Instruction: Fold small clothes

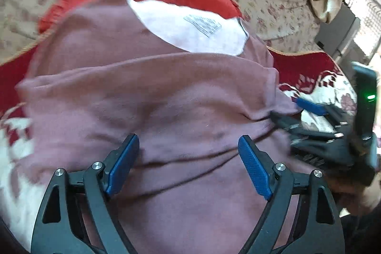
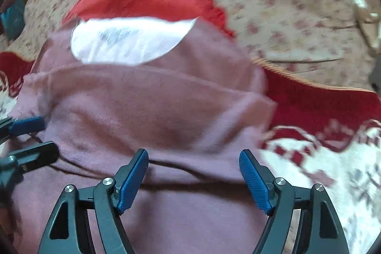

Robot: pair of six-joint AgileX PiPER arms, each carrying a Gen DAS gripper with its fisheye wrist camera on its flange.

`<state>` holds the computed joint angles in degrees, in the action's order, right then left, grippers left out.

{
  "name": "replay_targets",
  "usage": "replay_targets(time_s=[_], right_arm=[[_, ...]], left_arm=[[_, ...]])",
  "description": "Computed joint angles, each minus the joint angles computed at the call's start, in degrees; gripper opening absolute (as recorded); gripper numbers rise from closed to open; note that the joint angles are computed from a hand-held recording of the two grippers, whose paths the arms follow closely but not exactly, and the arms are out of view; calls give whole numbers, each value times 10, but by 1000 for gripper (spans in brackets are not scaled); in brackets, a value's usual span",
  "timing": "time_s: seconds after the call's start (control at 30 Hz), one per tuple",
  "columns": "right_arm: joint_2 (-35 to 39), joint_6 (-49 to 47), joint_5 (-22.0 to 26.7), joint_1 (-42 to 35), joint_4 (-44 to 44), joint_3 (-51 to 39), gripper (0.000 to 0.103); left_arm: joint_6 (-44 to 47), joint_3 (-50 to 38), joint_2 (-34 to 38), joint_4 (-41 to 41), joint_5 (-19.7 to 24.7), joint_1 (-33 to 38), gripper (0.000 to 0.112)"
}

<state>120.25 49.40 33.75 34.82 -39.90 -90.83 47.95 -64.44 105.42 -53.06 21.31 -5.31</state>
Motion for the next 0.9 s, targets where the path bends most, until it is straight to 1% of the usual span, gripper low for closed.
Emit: replay_targets(time_s=[0.03, 0.07, 0.1, 0.13, 0.17, 0.23, 0.27, 0.3, 0.33, 0.4, 0.43, 0.47, 0.5, 0.53, 0.57, 0.6, 0.63, 0.67, 0.73, 0.8, 0.83, 0.87, 0.9], right_arm=[[-25, 34, -8, 3, -28, 30, 76], [-51, 63, -7, 10, -56, 57, 76], [-70, 88, 1, 17, -83, 77, 76], [-91, 125, 13, 29, -124, 101, 76], [-120, 169, 31, 44, -167, 132, 76], [-156, 207, 39, 58, -197, 172, 76], [-177, 224, 49, 67, -205, 194, 76], [-191, 234, 61, 75, -205, 208, 76], [-206, 248, 78, 87, -204, 224, 76], [-243, 285, 86, 103, -210, 269, 76], [-262, 301, 97, 117, -212, 293, 76], [-277, 312, 107, 129, -215, 312, 76], [-302, 325, 104, 141, -215, 343, 76], [-321, 335, 95, 144, -217, 368, 76], [-354, 345, 84, 154, -211, 406, 76], [-389, 347, 78, 165, -194, 445, 76], [-413, 354, 72, 174, -188, 474, 76], [-458, 361, 66, 194, -167, 525, 76], [-515, 393, 66, 233, -150, 593, 76], [-587, 445, 65, 285, -128, 668, 76], [-607, 456, 56, 295, -115, 687, 76], [-638, 474, 40, 303, -95, 715, 74], [-648, 488, 34, 308, -93, 727, 72]], left_arm=[[22, 37, -32, -22, -25, -2, 85], [21, 57, -51, -22, -38, -9, 85], [41, 83, -74, -40, -49, -12, 85], [81, 118, -104, -81, -58, -15, 85], [99, 138, -124, -101, -61, -17, 85], [135, 180, -162, -142, -65, -25, 85], [136, 200, -181, -149, -70, -35, 85], [132, 218, -199, -145, -73, -41, 85], [105, 238, -222, -118, -75, -50, 85], [40, 261, -254, -57, -78, -65, 85], [14, 276, -277, -29, -71, -65, 85], [-17, 289, -301, 5, -59, -62, 85], [-36, 303, -328, 29, -44, -53, 85], [-55, 323, -363, 57, -24, -40, 85], [-98, 337, -390, 103, -9, -33, 85], [-138, 350, -419, 150, 12, -21, 85], [-156, 368, -459, 179, 47, 4, 85], [-163, 379, -484, 194, 74, 26, 85], [-197, 411, -543, 245, 120, 63, 85], [-246, 435, -579, 291, 146, 74, 85], [-266, 444, -591, 304, 165, 86, 85], [-279, 448, -601, 310, 179, 91, 85], [-280, 450, -609, 305, 194, 101, 85]])
